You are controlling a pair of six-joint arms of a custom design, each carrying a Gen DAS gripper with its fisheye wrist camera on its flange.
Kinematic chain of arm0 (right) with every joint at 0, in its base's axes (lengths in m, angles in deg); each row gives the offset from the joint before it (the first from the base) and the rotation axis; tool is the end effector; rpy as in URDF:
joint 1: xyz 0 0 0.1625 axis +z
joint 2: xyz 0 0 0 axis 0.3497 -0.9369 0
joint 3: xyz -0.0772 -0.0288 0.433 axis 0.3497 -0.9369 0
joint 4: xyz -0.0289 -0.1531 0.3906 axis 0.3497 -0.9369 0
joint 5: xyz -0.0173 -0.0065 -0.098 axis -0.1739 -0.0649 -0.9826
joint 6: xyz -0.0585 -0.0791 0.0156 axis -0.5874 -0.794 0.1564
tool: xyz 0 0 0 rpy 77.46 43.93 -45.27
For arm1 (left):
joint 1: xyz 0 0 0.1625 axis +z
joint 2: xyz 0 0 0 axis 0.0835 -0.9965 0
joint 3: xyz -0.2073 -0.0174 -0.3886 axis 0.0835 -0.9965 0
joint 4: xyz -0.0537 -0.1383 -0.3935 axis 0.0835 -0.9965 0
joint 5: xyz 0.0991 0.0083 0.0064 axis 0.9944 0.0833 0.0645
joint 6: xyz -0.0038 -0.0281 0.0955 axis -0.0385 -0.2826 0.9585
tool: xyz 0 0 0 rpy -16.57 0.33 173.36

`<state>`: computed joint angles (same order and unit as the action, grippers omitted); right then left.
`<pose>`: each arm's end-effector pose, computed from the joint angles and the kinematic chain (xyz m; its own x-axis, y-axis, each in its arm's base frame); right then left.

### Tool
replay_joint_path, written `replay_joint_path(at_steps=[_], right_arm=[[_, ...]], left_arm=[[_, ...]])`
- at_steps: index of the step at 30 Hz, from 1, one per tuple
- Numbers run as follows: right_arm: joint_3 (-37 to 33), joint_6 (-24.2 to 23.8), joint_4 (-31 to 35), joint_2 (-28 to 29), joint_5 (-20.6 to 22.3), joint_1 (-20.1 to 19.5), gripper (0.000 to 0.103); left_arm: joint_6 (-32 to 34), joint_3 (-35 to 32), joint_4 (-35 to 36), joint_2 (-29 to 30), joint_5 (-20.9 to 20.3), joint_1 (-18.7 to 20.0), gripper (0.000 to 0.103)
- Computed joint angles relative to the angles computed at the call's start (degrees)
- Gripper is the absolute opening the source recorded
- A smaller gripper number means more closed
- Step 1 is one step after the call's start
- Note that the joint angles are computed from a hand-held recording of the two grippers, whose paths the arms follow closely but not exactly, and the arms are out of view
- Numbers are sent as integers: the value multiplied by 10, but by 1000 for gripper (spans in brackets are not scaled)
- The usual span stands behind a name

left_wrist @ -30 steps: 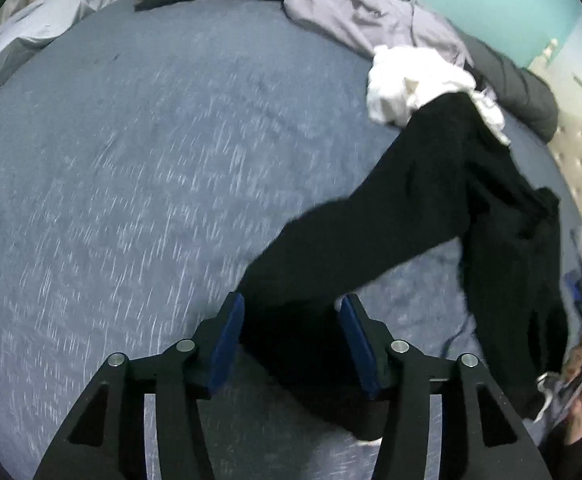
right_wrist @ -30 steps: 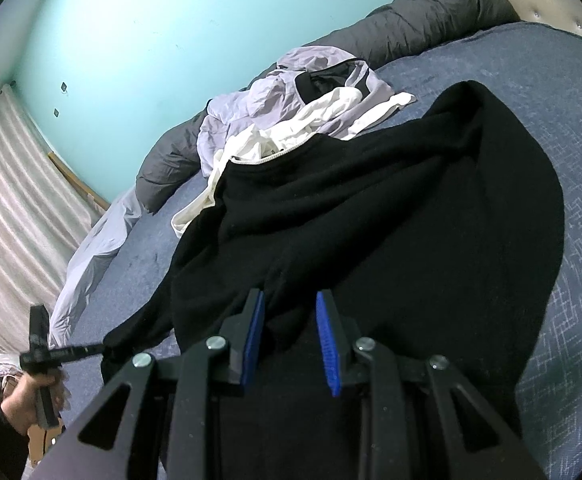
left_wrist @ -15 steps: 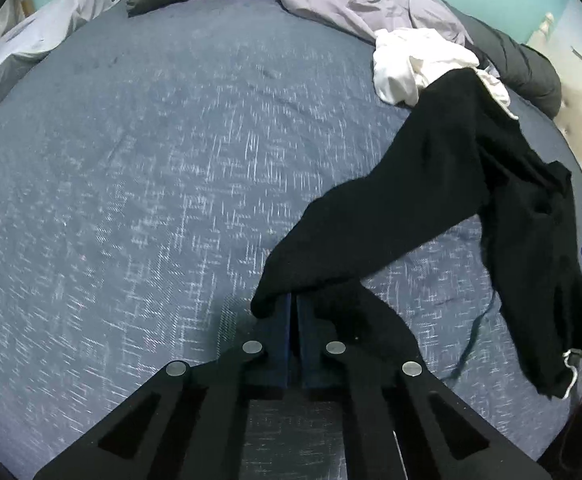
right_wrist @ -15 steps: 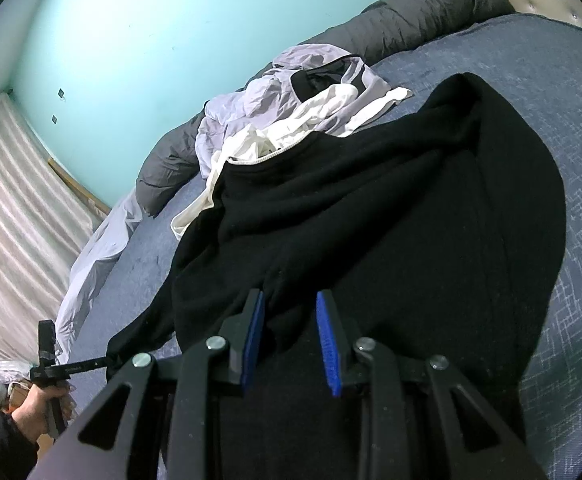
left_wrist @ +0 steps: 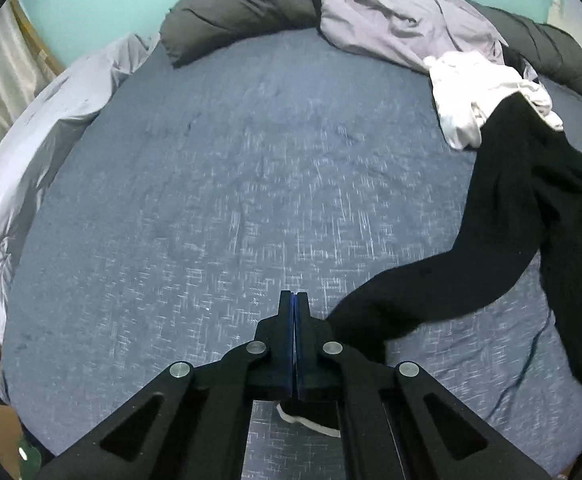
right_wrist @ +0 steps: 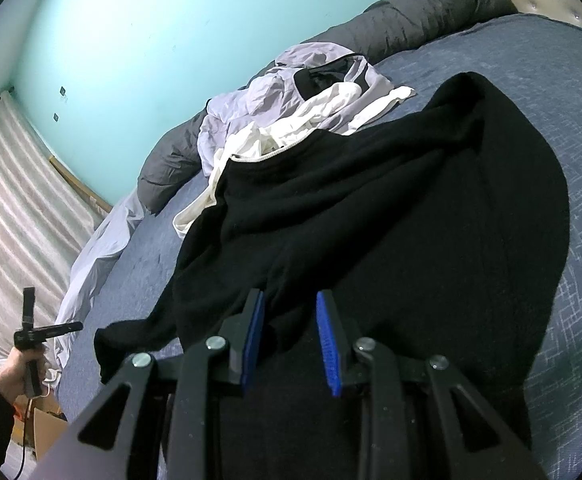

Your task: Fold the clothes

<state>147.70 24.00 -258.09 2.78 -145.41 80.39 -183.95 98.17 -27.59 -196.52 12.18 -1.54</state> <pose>0.2023 -0.3284 0.1710 -0.9034 -0.4189 0.0914 -0.4105 0.7836 -0.4664 -0.0387 -0.1831 0.4663 -0.6082 -0.2754 -0.7444 0.1921 0.8589 -0.4747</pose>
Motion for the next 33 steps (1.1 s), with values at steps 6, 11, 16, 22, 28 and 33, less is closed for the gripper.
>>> replay_joint_path(at_steps=[6,11,16,22,28,33], right_arm=[[-1,1,2,2,1,-5,27],[-1,0,2,1,3,-8,27],[-1,3,3,2,5,-12,27],[-1,2,2,2,6,-10,27],[-1,4,2,2,6,-13,27],[-2,4,1,6,3,-9,27]], left_arm=[[78,53,-107,-25,36,39,20],[77,55,-129,-21,72,66,30],[110,63,-154,-30,67,101,36],[207,123,-230,-69,0,136,35],[56,86,-131,-99,-26,1,36],[49,66,-119,-88,10,26,41]])
